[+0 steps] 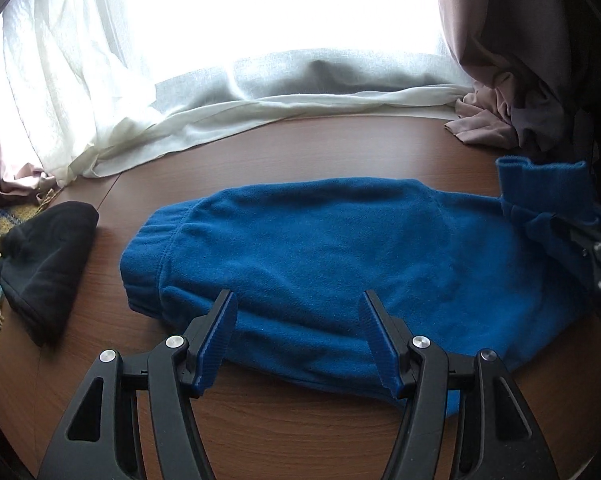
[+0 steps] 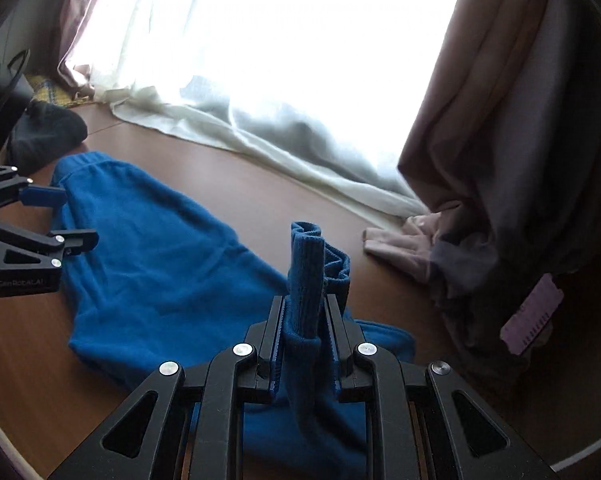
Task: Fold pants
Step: 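Carry the cuff over onto the waistband half and release with the right tool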
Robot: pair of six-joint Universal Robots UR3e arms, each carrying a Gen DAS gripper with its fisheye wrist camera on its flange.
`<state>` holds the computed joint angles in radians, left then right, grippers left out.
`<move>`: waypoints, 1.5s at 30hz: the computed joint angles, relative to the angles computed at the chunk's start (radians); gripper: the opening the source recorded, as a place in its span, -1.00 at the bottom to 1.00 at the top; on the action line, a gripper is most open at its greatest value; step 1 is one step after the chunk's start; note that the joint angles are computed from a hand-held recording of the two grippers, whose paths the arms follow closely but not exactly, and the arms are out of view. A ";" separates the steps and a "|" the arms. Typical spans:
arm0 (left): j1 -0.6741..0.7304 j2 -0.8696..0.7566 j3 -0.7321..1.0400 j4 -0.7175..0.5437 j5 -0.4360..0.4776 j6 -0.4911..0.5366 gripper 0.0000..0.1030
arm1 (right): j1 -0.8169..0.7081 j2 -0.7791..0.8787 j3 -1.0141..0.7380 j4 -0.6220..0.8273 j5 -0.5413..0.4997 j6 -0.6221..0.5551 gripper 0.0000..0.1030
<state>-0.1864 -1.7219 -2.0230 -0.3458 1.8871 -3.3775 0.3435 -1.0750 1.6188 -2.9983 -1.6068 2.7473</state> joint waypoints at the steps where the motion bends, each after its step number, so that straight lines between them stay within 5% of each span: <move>1: 0.001 0.001 -0.003 0.001 -0.004 0.001 0.21 | 0.017 0.013 -0.002 0.010 -0.013 0.003 -0.62; 4: 0.010 0.000 -0.006 0.009 -0.015 0.003 0.21 | 0.027 0.044 -0.007 0.056 0.017 -0.003 -0.56; 8: 0.019 0.006 -0.015 0.009 -0.020 0.004 0.21 | 0.033 -0.019 0.052 0.102 0.110 0.014 -0.15; 13: 0.024 0.016 -0.022 0.010 -0.032 0.003 0.21 | 0.053 -0.059 0.102 -0.039 0.072 0.056 -0.15; 18: 0.032 0.025 -0.033 0.009 -0.042 0.000 0.21 | 0.015 0.052 -0.066 0.141 0.090 0.118 -0.16; 25: 0.043 0.029 -0.054 0.014 -0.041 -0.002 0.21 | 0.050 0.138 -0.073 0.115 0.011 0.095 -0.16; 27: 0.043 0.026 -0.053 0.015 -0.044 0.000 0.21 | 0.064 0.143 -0.058 0.076 -0.018 0.085 -0.31; 32: 0.046 0.036 -0.057 0.020 -0.048 -0.006 0.21 | 0.030 0.098 -0.039 0.090 0.033 0.126 -0.60; 45: 0.030 0.035 -0.057 0.007 -0.013 -0.009 0.21 | 0.027 0.089 -0.019 0.107 0.108 0.118 -0.54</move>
<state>-0.1569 -1.6870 -2.0801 -0.3391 1.8741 -3.3865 0.3701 -0.9860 1.6000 -2.8914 -1.4990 2.8651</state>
